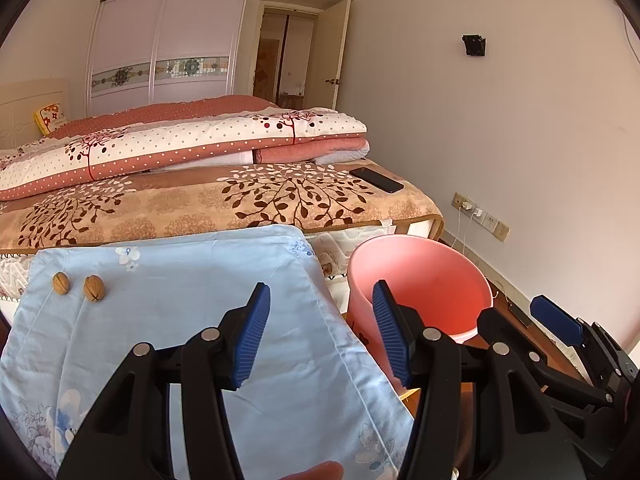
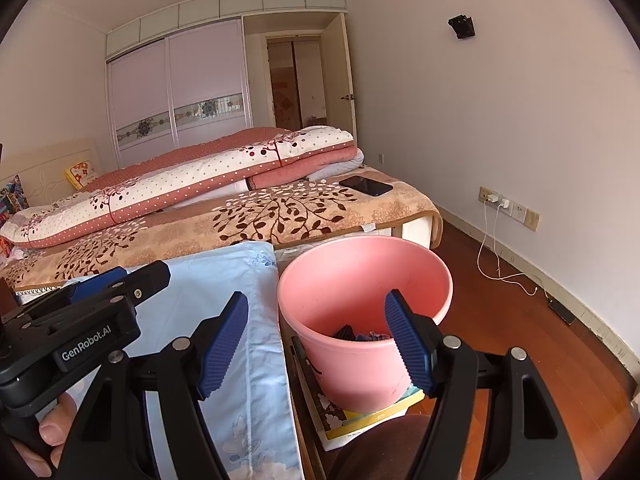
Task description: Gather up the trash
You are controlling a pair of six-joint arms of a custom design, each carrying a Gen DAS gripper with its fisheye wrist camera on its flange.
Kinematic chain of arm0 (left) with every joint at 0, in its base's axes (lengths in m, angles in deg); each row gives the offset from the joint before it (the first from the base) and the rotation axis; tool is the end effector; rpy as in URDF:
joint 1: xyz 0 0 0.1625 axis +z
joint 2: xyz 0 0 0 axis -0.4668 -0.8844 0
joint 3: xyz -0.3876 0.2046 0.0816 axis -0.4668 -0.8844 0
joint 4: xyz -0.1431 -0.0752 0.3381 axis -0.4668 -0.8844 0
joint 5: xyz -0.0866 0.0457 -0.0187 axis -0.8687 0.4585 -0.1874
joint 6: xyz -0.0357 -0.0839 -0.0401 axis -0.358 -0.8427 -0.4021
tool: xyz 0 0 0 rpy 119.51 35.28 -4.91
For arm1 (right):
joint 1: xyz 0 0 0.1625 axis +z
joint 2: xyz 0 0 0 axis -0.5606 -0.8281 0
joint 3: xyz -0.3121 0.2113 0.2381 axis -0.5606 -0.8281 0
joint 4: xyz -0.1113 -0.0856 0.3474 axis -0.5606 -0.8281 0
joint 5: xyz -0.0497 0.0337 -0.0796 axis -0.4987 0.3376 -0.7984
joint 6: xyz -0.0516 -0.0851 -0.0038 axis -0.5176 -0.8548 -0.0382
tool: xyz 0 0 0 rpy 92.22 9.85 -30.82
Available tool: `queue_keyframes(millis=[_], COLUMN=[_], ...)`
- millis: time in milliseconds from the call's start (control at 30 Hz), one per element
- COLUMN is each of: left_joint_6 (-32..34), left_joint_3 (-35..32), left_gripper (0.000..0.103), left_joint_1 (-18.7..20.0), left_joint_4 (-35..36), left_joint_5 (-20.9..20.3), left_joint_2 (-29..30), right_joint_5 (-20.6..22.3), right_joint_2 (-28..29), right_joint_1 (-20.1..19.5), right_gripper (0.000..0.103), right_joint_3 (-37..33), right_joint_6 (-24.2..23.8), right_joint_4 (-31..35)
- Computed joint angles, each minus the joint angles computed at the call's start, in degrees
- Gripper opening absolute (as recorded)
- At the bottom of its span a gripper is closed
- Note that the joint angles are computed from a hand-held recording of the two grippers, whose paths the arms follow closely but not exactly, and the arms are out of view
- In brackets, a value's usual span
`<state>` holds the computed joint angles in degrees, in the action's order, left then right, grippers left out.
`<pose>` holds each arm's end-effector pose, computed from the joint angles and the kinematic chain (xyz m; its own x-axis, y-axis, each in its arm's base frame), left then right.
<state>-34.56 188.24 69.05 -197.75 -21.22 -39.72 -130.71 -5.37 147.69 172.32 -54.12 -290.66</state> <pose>-0.2465 -0.4862 0.1757 -0.7486 0.2876 -0.5974 0.6502 0.4952 -0.5763 0.2539 -0.4222 0.1571 -0.7593 0.1464 0.6341 -0.5352 0.4139 -0.7364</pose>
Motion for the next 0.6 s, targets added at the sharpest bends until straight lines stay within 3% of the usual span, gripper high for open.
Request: queue_keyframes(millis=[600], left_joint_6=[0.29], left_joint_3=[-0.35], left_gripper=[0.054], left_joint_1=[0.2], left_joint_4=[-0.11], left_joint_5=[-0.34], left_joint_2=[0.26], right_joint_5=[-0.34], right_joint_2=[-0.02], right_joint_1=[-0.37], right_gripper=[0.07], right_joint_3=[-0.41], right_joint_6=[0.1], right_joint_4=[0.98])
